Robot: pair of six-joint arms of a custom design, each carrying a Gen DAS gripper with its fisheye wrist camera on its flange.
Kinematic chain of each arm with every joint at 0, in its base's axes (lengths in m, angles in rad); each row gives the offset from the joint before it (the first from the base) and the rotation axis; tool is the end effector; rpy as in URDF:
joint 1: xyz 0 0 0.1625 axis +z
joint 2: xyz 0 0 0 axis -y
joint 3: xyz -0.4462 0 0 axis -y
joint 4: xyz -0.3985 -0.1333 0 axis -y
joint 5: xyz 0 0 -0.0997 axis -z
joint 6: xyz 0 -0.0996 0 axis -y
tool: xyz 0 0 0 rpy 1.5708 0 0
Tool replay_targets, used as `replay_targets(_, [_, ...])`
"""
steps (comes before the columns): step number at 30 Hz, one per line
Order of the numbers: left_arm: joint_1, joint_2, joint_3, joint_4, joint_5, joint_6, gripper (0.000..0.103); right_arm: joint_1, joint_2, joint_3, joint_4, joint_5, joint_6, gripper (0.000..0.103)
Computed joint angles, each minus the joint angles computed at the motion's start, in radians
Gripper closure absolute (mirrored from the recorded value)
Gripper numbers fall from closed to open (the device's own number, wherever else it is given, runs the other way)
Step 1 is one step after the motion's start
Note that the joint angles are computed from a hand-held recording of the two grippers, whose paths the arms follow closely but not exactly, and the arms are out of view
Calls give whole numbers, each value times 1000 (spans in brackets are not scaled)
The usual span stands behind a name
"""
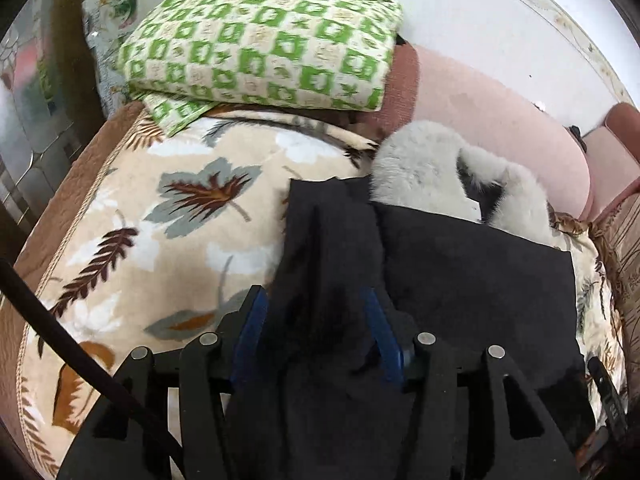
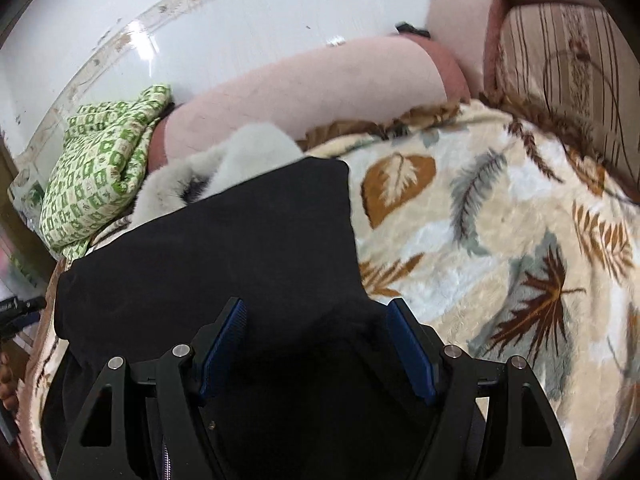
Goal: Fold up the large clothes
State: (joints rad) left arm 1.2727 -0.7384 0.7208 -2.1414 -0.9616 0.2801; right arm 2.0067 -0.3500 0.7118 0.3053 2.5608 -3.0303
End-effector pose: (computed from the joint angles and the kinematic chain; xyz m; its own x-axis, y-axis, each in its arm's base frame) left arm -0.0697 -0.8748 0.4572 -0.7755 0.1597 -0.6109 0.4773 0.7816 -0.4016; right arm 0.3718 -0.6797 0.0623 -0.7989 0.4237 0.4268 -0.1736 0.5170 -0.8382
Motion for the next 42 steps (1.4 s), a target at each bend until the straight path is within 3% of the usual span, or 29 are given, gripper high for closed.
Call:
replay_targets(3, [-6, 51, -44, 37, 0, -12, 50, -1, 55, -88, 71, -16, -27, 26])
replay_targets(5, [-11, 97, -57, -9, 81, 31, 46, -7, 86, -143, 126, -29, -22, 26])
replay_targets(7, [-5, 145, -108, 19, 121, 29, 42, -18, 103, -172, 175, -52, 7, 26])
replay_targets(9, [13, 192, -178, 70, 121, -12, 33, -37, 117, -197, 229, -83, 62, 26])
replay_targets(11, [24, 194, -176, 43, 107, -31, 23, -54, 127, -217, 270, -117, 102, 26])
replay_targets(15, [23, 172, -173, 84, 86, -64, 27, -63, 138, -235, 298, -136, 128, 24])
replay_targets(19, [10, 58, -45, 44, 55, -46, 29, -50, 133, -227, 287, -110, 119, 24])
replay_targets(24, [5, -129, 205, -100, 111, 34, 29, 0, 106, -168, 183, -6, 6, 24])
replay_targets(27, [24, -217, 320, -136, 114, 73, 29, 35, 52, -57, 109, -34, -10, 24])
replay_targets(31, [73, -296, 395, -56, 37, 36, 29, 76, 9, 14, 80, -51, 1, 23])
replay_targets(35, [125, -323, 414, 10, -46, -28, 29, 89, -81, 163, 90, -51, 141, 18])
replay_targets(37, [150, -330, 407, 60, -131, -76, 29, 83, -124, 245, 141, -24, 251, 17])
replay_targets(39, [185, -320, 361, 183, -274, -112, 29, 76, -141, 295, 235, 32, 377, 16])
replay_targets(42, [180, -341, 401, 190, -304, -67, 29, 47, -195, 405, 292, -25, 509, 16])
